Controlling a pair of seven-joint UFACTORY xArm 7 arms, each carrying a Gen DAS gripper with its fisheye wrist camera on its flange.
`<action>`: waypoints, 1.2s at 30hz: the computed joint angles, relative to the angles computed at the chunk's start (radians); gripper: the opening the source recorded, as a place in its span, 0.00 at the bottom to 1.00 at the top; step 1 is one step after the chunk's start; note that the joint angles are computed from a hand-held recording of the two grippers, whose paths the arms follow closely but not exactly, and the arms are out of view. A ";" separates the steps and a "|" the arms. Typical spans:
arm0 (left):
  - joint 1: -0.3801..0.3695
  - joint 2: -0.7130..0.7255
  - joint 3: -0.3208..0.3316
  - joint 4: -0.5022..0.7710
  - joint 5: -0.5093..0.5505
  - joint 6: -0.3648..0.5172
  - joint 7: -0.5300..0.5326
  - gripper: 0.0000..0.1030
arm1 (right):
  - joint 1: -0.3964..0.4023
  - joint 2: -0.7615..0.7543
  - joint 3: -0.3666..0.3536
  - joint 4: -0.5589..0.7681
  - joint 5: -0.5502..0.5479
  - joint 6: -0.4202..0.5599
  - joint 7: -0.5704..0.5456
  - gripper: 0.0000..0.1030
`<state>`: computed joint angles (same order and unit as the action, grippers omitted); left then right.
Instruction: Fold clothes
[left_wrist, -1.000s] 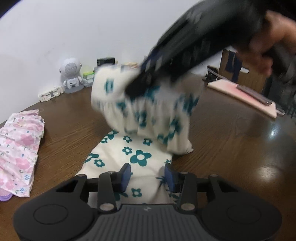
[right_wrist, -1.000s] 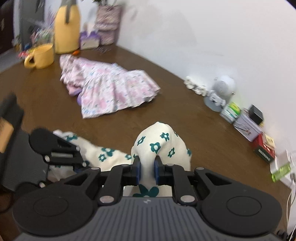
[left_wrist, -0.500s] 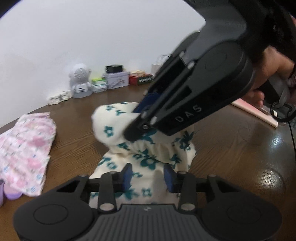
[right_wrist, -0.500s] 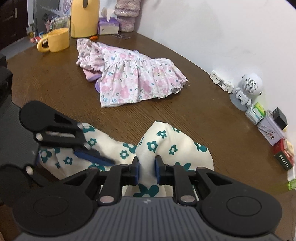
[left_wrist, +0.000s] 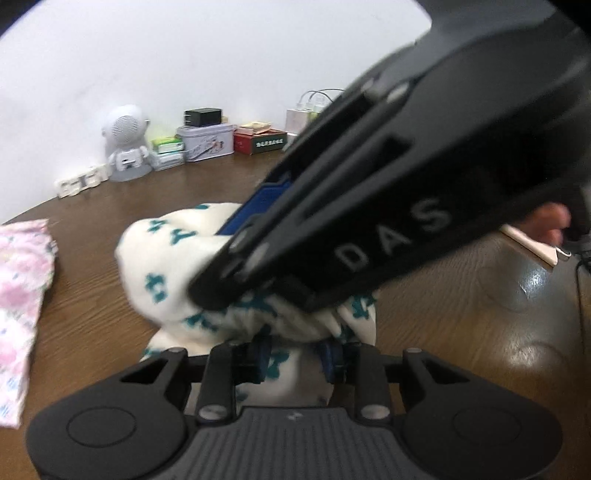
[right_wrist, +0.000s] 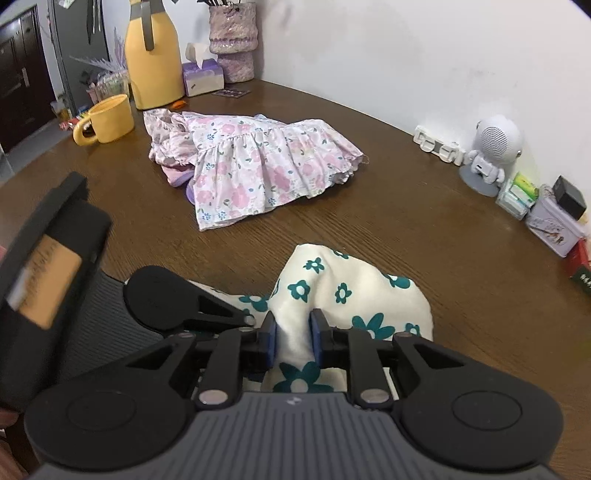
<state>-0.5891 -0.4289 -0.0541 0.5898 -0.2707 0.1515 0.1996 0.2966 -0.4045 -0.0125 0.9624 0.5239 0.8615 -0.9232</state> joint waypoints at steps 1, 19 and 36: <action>0.016 -0.039 -0.004 -0.021 0.010 0.015 -0.004 0.29 | 0.003 0.000 -0.003 -0.004 0.009 -0.001 -0.007 0.19; 0.247 -0.152 -0.040 -0.033 0.232 -0.122 -0.258 0.29 | -0.027 -0.040 -0.143 -0.073 0.338 0.202 -0.247 0.47; 0.230 -0.133 -0.098 -0.032 0.275 -0.055 -0.223 0.25 | -0.188 -0.101 -0.169 -0.181 0.254 0.157 -0.461 0.46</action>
<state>-0.3596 -0.5615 -0.1525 0.5582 0.0047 0.0962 -0.0236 0.1087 -0.5052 -0.1816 0.7810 0.7775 1.0181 -1.3837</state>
